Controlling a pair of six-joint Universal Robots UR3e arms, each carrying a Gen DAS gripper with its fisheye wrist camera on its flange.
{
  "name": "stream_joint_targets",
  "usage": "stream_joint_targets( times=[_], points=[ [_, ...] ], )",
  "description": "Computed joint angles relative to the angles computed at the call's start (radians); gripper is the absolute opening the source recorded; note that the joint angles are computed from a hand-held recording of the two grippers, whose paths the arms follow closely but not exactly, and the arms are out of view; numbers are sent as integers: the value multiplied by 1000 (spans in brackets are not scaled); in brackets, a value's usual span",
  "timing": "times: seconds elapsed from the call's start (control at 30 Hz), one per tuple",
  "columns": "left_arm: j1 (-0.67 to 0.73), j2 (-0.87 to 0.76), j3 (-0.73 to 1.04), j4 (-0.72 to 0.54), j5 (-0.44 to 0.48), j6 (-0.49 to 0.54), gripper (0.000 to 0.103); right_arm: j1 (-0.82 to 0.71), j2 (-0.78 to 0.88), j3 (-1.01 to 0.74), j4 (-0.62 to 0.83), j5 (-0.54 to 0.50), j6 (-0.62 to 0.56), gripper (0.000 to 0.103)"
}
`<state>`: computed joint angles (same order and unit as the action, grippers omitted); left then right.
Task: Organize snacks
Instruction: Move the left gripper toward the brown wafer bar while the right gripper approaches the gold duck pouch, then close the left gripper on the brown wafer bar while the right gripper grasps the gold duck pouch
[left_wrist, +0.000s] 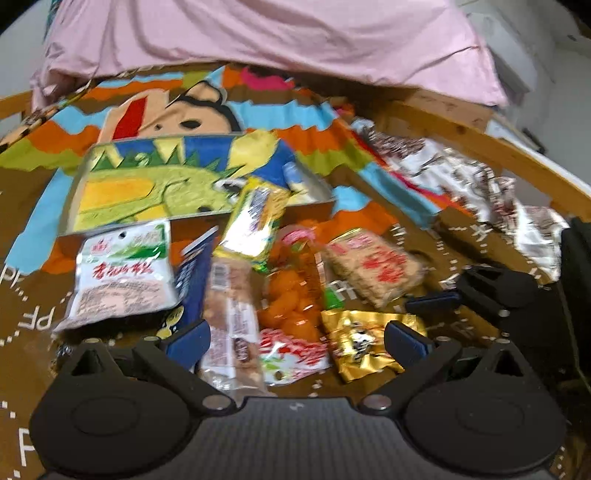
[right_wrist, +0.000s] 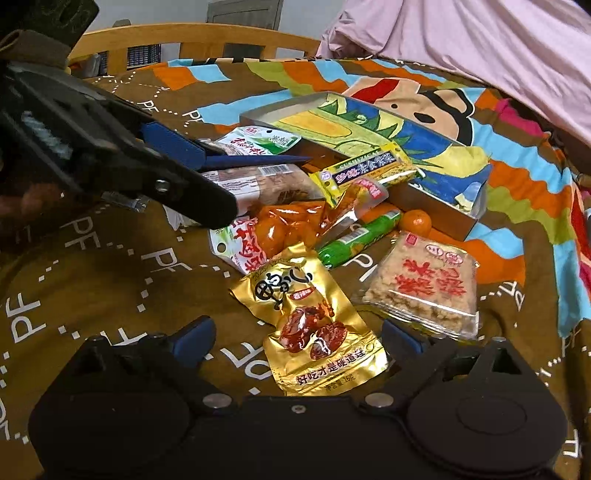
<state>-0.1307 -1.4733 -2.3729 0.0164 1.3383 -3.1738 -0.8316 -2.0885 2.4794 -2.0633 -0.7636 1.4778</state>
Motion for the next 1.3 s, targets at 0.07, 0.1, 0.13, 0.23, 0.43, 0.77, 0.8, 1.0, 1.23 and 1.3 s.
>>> stream_joint_targets(
  times=[0.07,0.1,0.13,0.23,0.43,0.77,0.8,1.0,1.23,1.3],
  points=[
    [0,-4,23,-50,21,-10,101,3,2,3,-8,3,7,96],
    [-3,-6,34,-71,38,-16,101,3,1,5,-11,5,12,96],
    [-1,-8,44,-96,48,-20,101,5,2,6,-14,5,17,96],
    [37,-4,39,-110,-5,-21,100,7,7,4,-17,9,26,96],
    [45,-36,116,-192,-12,5,97,50,93,4,-131,18,68,96],
    [103,3,95,-239,-41,45,67,105,169,-34,-186,2,100,80],
    [94,-5,101,-237,-26,37,64,114,164,-23,-216,-5,120,80],
    [-13,-127,207,-238,137,2,59,104,148,7,-245,1,128,87],
    [-16,-96,204,-279,164,-65,45,105,140,-48,-145,-30,137,73],
    [-28,-67,187,-294,181,-71,45,100,101,-53,-91,-41,160,62]
  ],
)
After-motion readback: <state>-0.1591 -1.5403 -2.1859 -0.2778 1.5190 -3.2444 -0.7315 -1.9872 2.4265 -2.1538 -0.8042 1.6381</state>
